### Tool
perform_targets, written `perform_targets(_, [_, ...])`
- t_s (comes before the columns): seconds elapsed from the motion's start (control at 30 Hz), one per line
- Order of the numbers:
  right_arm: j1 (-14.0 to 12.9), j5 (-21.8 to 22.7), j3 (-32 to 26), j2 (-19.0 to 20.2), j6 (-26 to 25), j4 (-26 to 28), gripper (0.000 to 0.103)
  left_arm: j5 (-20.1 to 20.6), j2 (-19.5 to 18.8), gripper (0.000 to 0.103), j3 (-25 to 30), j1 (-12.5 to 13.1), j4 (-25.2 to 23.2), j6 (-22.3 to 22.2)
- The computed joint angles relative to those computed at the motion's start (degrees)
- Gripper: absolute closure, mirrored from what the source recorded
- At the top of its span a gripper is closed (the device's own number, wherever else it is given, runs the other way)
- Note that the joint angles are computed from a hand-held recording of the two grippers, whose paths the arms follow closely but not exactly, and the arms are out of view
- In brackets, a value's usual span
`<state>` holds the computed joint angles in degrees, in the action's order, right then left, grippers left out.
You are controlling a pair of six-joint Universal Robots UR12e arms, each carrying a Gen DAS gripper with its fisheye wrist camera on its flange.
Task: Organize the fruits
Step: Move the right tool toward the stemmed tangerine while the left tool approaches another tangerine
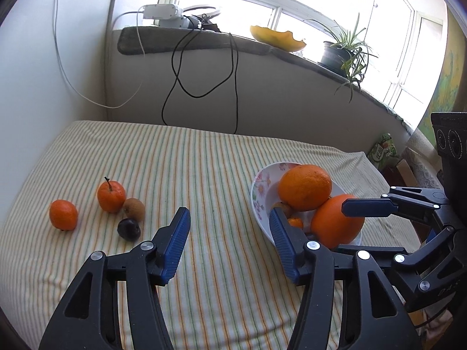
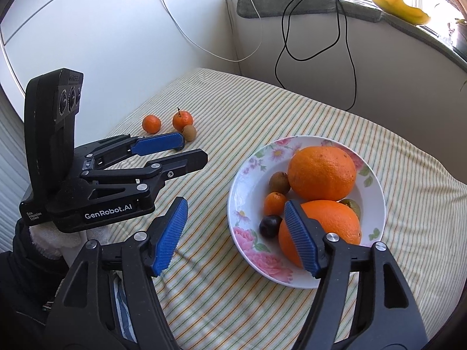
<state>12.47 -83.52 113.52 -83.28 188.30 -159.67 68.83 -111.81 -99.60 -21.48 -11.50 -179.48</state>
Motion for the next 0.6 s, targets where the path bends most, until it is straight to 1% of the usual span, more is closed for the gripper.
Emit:
perform_targets(0.3, [0.9, -1.1, -1.4, 1.0, 0.0, 1.0, 0.026, 1.6, 0.7, 0.046, -1.0, 0.9, 1.2, -1.0])
perform_targets(0.6, [1.8, -1.4, -3.4, 2.8, -0.2, 0.8, 0.026, 3.4, 1.2, 0.046, -2.5, 3.1, 1.5, -2.5])
